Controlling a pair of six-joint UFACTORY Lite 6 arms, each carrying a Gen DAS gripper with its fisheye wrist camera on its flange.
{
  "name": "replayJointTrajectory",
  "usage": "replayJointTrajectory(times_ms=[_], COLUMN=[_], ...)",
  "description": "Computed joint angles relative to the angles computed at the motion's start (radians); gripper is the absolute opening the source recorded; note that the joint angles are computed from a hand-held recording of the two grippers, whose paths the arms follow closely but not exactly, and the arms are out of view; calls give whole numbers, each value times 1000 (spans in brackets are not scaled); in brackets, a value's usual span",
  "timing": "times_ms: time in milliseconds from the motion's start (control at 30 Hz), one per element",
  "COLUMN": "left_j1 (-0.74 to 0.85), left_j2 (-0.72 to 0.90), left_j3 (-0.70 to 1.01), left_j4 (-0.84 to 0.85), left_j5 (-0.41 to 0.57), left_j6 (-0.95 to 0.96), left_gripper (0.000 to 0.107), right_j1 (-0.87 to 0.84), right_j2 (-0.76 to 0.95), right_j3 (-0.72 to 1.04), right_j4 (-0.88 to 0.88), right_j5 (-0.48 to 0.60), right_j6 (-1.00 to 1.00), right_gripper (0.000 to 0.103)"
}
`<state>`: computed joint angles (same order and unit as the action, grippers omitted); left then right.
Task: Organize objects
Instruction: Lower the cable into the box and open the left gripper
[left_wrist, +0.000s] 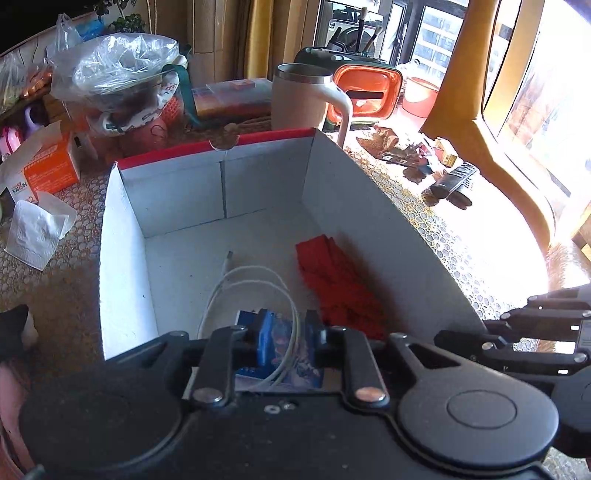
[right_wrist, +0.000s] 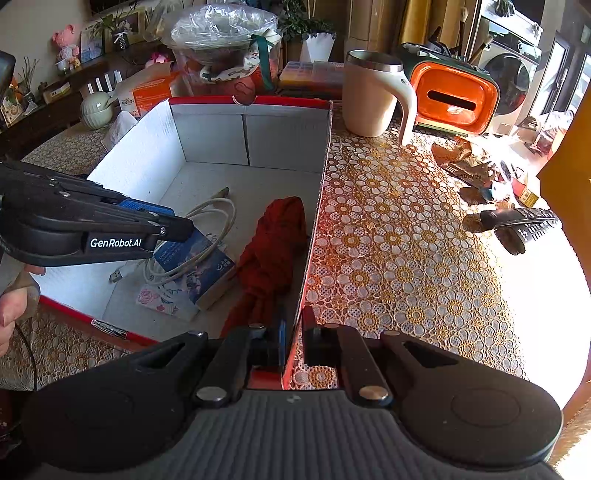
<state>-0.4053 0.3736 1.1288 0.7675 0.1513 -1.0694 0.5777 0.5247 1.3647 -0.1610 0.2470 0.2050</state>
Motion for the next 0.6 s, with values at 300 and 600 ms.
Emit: replayJointTrajectory(times_ms=[300, 600], left_j1=[0, -3], left_j2=[-205, -508], left_j3=[-153, -347], left_j4=[-35, 113], left_j5=[-36, 3], left_j6=[17, -137], left_gripper=[26, 41], right_j1=[5, 16], right_j2=[-2, 2], right_j3=[-2, 7], right_j4=[-37, -105], right_j5=[7, 23], right_j6=[37, 100], right_gripper=[8, 8])
